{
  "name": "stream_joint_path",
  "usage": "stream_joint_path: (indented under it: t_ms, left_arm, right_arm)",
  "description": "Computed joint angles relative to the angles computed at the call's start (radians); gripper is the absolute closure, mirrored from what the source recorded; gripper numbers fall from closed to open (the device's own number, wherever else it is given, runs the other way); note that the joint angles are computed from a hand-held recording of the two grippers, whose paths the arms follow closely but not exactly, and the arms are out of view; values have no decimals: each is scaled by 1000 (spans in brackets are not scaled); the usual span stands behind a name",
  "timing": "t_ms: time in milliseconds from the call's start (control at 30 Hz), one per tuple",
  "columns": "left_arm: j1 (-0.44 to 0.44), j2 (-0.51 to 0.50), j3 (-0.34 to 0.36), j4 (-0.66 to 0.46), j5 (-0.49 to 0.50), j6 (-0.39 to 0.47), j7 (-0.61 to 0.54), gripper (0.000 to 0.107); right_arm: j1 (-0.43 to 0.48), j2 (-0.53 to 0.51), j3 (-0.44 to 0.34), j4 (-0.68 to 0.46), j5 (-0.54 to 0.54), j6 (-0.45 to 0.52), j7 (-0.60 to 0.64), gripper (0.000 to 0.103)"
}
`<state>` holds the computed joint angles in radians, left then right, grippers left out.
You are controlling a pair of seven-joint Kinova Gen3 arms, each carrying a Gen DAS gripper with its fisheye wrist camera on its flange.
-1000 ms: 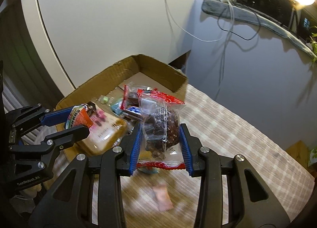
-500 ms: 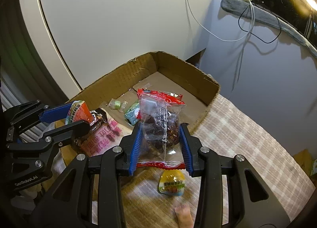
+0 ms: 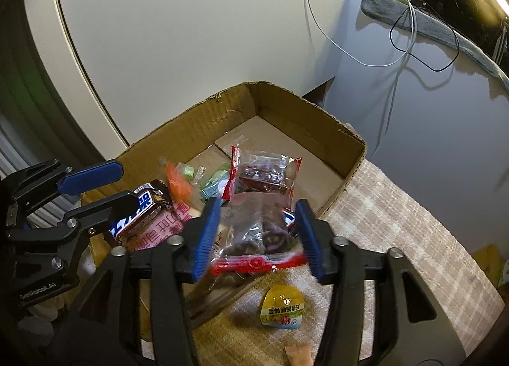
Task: Organize snacks
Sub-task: 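Carry the cookie bag and round candy into the box and release both, then lift both open grippers away from the box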
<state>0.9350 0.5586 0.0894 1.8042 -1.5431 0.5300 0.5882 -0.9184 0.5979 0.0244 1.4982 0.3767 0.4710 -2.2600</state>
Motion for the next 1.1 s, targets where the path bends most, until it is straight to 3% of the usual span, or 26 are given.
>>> stream_joint_path:
  t_ms: [67, 267, 1100]
  left_arm:
    - [3, 0, -1, 0, 2, 6, 2, 65]
    - [4, -2, 2, 4, -3, 13, 13, 65]
    - [51, -18, 14, -24, 53, 59, -55, 65]
  right_arm:
    - [-18, -5, 20, 9, 16, -7, -20, 34]
    - [-37, -21, 43, 30, 47, -20, -66, 25]
    - [-65, -155, 63, 214, 195, -70, -236, 24]
